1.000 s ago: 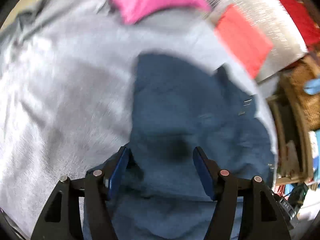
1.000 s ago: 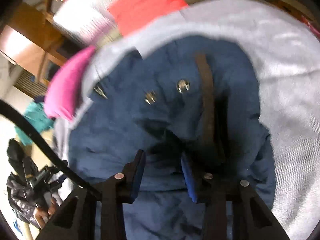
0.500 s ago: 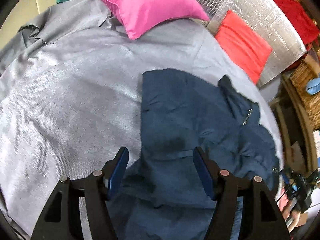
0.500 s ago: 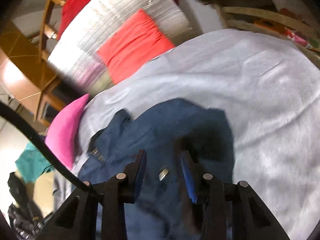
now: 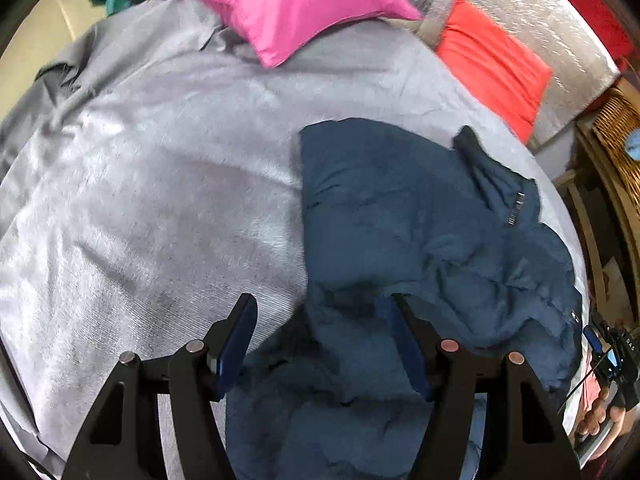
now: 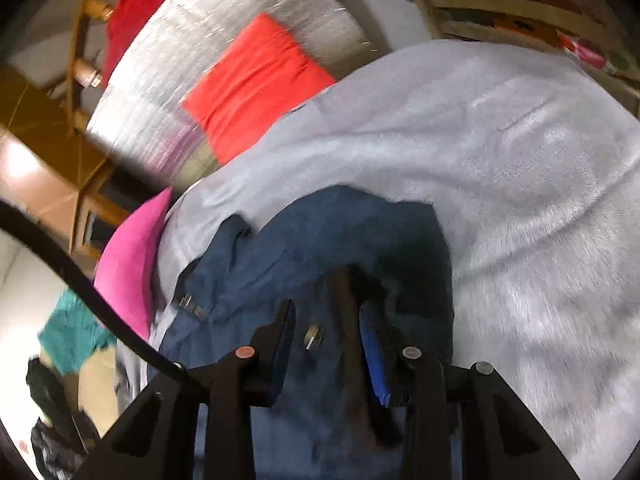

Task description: Fold large clothes

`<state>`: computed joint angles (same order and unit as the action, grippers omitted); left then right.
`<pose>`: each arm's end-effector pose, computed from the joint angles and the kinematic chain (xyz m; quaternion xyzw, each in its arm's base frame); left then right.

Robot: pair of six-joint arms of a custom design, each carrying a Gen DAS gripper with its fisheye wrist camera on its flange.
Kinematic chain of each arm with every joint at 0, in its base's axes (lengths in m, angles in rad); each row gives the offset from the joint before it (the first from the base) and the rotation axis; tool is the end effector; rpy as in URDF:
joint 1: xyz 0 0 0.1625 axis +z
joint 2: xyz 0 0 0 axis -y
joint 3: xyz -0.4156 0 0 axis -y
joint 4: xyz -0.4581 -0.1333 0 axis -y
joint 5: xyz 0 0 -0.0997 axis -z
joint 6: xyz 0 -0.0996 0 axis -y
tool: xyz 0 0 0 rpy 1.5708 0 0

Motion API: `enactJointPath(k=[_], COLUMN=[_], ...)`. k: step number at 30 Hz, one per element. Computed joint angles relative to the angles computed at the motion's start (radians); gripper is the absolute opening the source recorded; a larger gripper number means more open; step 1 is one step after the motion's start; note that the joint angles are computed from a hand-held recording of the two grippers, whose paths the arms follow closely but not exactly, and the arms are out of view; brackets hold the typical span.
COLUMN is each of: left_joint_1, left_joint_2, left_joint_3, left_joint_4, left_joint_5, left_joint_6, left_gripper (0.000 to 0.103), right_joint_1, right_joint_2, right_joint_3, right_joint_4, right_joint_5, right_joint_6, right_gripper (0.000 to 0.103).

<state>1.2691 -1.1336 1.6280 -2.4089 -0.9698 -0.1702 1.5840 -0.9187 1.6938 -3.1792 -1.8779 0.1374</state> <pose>-0.0272 -0.7255 0.2779 0.0113 0.9424 -0.2270 0.2454 0.1126 -0.7153 0.1822 -0.1179 -0.8981 0.4093 0.1094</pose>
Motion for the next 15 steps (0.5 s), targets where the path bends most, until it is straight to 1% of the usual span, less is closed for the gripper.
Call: enactJointPath(k=[1,3,6,7,8,9,11,14,15], left_joint_1=[-0.004,-0.014,-0.018,-0.020,-0.018,-0.015,-0.007,-0.009,-0.012], left_joint_2=[-0.004,-0.010,0.008,0.012,0.013,0.018,0.016,-0.008,-0.020], left_joint_3=[0.007,0.023,0.017,0.018,0.022,0.020,0.018,0.034,0.046], left_joint_4=[-0.004,-0.001,0.052,0.067,0.076,0.079,0.075,0.055,0.044], left_joint_5=[0.001,0.016,0.046,0.058,0.069,0.074,0.059,0.047,0.047], left_joint_6=[0.014,0.033,0.039,0.035,0.038,0.038,0.032,0.028,0.035], left_gripper=[0.068,0.068,0.068,0.068,0.069,0.072,0.072,0.072,0.072], right_joint_1=[0.010,0.025,0.030,0.030,0.029,0.028,0.031,0.031,0.032], right_joint_2=[-0.008,-0.018,-0.026,-0.015,-0.003,0.005,0.007,-0.036,-0.054], right_joint_3=[0.012,0.035,0.058,0.052,0.044,0.042,0.049,0.100,0.125], right_joint_4=[0.014,0.036,0.093,0.118,0.147,0.155,0.141,0.109,0.086], right_joint_5=[-0.011,-0.028,-0.018,-0.029,-0.040,-0.048,-0.059,-0.020,-0.020], right_joint_6=[-0.024,-0.045,-0.035,-0.036,-0.036,-0.036,-0.044,-0.032,-0.034], right_gripper=[0.036,0.036,0.036,0.036,0.036,0.035,0.034,0.037,0.037])
